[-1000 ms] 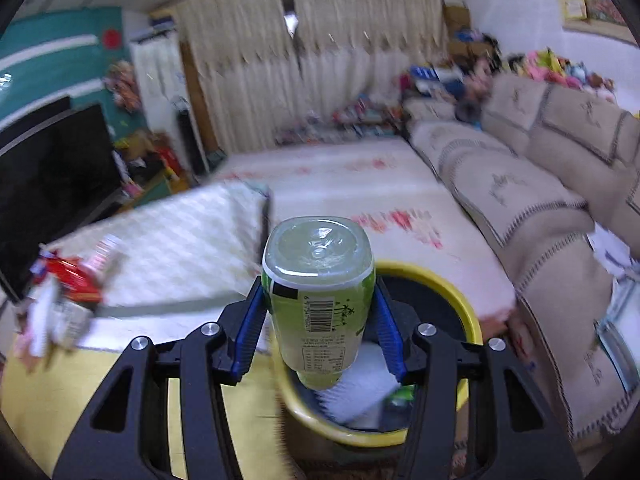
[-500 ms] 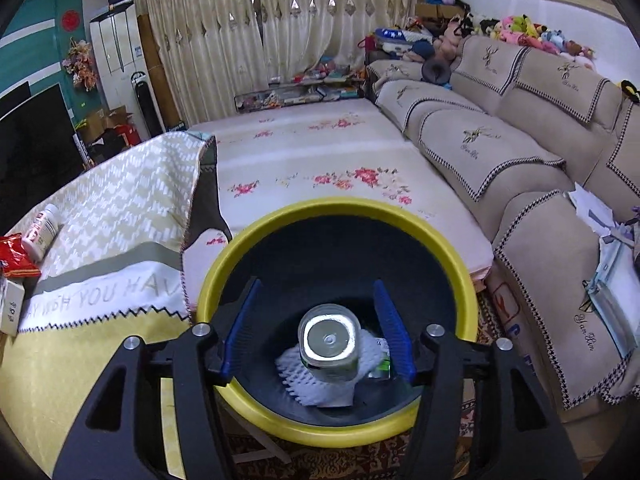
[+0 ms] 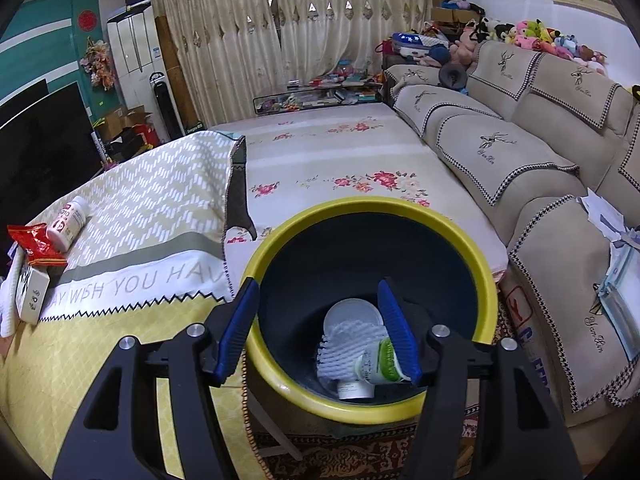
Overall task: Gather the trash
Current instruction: 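Grasp the pink milk carton with the left gripper and lift it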
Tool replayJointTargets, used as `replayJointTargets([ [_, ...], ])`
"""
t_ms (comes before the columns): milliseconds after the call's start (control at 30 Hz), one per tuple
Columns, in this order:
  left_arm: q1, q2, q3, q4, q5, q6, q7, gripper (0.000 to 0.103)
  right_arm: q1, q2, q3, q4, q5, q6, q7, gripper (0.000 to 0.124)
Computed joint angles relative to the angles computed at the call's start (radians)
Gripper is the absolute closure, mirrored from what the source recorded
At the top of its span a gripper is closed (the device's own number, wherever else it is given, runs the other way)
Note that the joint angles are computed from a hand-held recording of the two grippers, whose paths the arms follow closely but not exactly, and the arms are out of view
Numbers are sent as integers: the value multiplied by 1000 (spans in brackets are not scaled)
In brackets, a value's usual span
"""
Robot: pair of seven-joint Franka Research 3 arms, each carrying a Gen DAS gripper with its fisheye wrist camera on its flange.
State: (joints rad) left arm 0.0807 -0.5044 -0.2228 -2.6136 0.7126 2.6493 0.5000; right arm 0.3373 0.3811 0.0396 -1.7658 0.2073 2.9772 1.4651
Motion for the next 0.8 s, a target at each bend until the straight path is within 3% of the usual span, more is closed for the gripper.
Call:
replayJointTargets([
  [233, -7, 77, 39, 22, -25, 12, 94, 30, 6, 8, 7, 9, 0, -15, -8, 64],
  [367, -4, 98, 48, 23, -44, 29, 111, 45, 8, 12, 11, 12, 3, -19, -12, 64],
  [667, -17, 86, 29, 24, -66, -2, 91, 49, -10, 7, 36, 3, 40, -25, -46, 61],
  [800, -17, 98, 48, 14, -101, 47, 67, 49, -19, 7, 51, 2, 61, -32, -71, 60],
])
